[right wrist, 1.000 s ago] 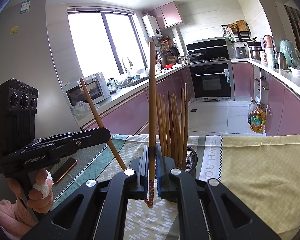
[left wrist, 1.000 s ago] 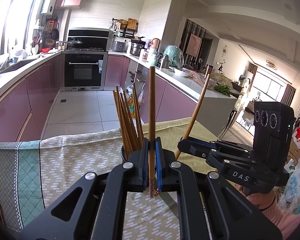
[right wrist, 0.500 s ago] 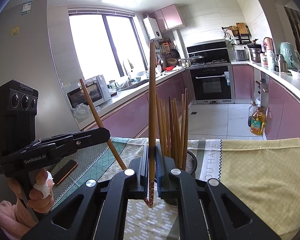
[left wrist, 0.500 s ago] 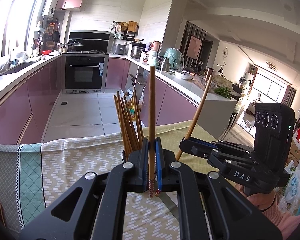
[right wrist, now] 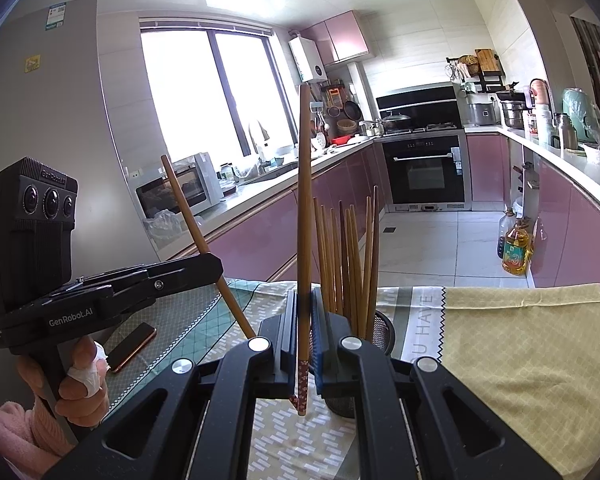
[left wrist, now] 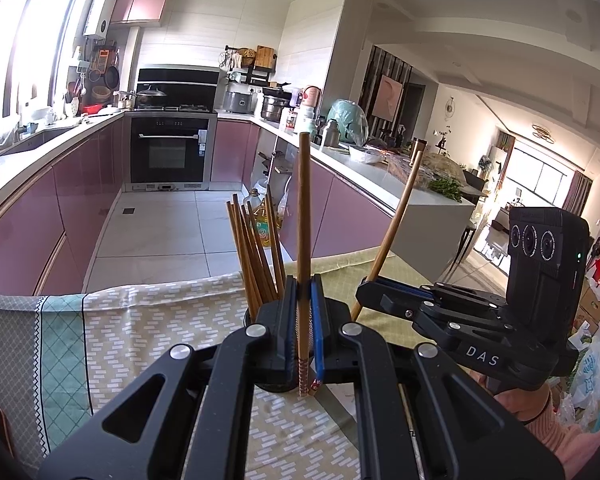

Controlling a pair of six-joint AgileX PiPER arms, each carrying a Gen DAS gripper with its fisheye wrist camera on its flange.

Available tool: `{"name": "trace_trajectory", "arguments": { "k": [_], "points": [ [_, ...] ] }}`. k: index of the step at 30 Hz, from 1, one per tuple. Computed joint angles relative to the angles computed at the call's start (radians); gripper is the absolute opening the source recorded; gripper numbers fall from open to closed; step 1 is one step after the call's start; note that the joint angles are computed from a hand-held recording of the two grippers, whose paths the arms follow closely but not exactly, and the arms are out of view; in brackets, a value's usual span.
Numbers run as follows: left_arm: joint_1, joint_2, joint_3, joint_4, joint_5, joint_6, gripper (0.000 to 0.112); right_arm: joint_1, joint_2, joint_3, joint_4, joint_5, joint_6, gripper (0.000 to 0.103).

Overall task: Organize utensils
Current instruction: 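Hold the chopstick above the cup with the left gripper while the right gripper approaches, then lower both held chopsticks into the mesh cup with the left and right grippers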

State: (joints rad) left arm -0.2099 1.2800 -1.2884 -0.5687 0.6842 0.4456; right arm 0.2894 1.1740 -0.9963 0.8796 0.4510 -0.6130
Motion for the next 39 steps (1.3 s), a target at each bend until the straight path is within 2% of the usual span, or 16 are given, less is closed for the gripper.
{"name": "trace_trajectory", "arguments": {
  "k": [39],
  "points": [
    [-0.037,0.012,-0.058,0.053,-0.03,-0.057,0.008,-0.021,0.026,-0.052,0.048,0.004,-0.052,0.006]
  ]
}}
